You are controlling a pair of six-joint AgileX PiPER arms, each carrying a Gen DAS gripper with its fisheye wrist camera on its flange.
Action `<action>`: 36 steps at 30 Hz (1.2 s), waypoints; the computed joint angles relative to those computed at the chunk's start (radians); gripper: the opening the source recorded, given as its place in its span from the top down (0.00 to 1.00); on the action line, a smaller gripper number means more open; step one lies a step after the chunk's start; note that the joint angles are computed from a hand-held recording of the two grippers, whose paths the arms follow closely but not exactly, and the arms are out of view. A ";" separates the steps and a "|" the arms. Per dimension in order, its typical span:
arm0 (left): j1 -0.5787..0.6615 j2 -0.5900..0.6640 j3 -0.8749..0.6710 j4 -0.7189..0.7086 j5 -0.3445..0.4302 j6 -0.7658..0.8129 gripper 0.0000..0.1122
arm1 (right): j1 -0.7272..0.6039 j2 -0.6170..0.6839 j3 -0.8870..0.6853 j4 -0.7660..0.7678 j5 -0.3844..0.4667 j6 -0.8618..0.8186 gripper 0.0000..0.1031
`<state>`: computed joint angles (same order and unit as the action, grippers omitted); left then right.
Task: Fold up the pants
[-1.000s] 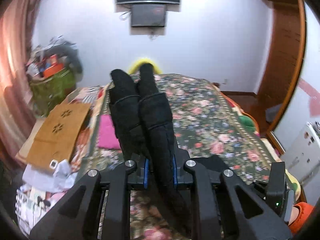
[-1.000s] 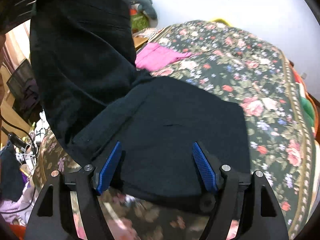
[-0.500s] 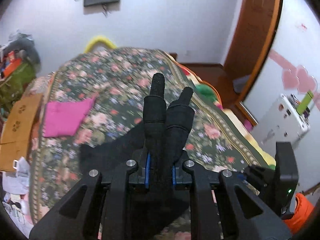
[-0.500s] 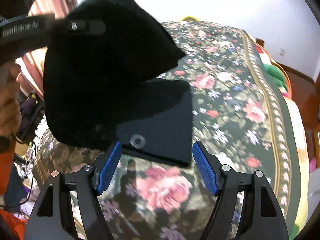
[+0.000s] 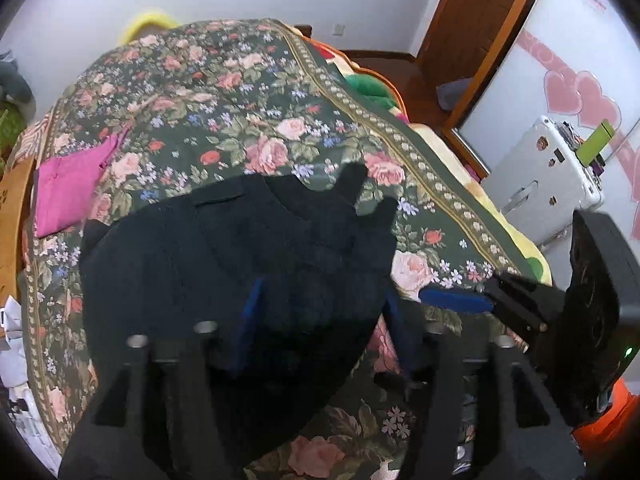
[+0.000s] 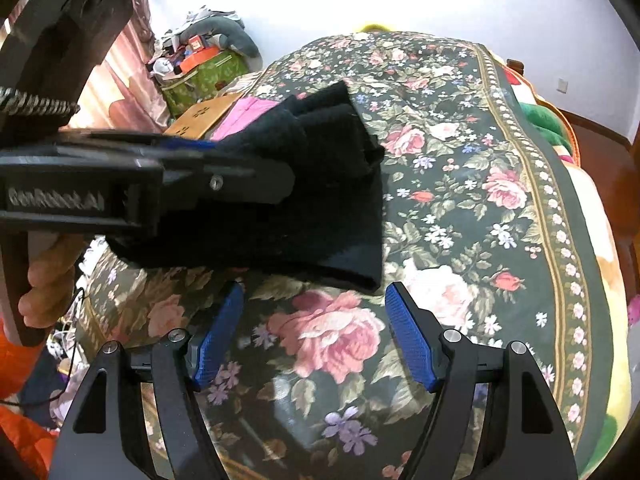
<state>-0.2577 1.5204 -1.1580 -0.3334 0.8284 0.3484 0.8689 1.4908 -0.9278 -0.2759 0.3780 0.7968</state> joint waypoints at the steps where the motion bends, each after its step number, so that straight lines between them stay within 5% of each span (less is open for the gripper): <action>1: 0.006 -0.007 -0.004 0.002 0.001 0.003 0.40 | 0.003 0.000 -0.001 -0.001 0.000 0.001 0.32; 12: 0.224 0.012 -0.159 -0.004 -0.013 0.066 0.19 | 0.012 0.028 -0.039 0.043 -0.003 -0.042 0.32; 15: 0.252 0.082 -0.213 0.100 -0.049 0.021 0.18 | 0.008 0.040 -0.048 0.065 -0.001 -0.062 0.32; 29: 0.303 0.605 -0.635 0.339 0.094 -0.085 0.18 | -0.001 0.065 -0.090 0.047 0.046 -0.040 0.32; 32: 0.293 0.647 -0.609 0.422 0.071 -0.093 0.17 | -0.002 0.065 -0.095 0.040 0.055 -0.030 0.32; 36: 0.345 0.611 -0.527 0.337 0.026 -0.023 0.16 | 0.004 0.069 -0.109 -0.014 0.087 0.013 0.32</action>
<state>0.0875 2.1310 -1.6848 0.0033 0.8546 0.3253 0.8725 1.5599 -1.0366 -0.2904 0.4649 0.8095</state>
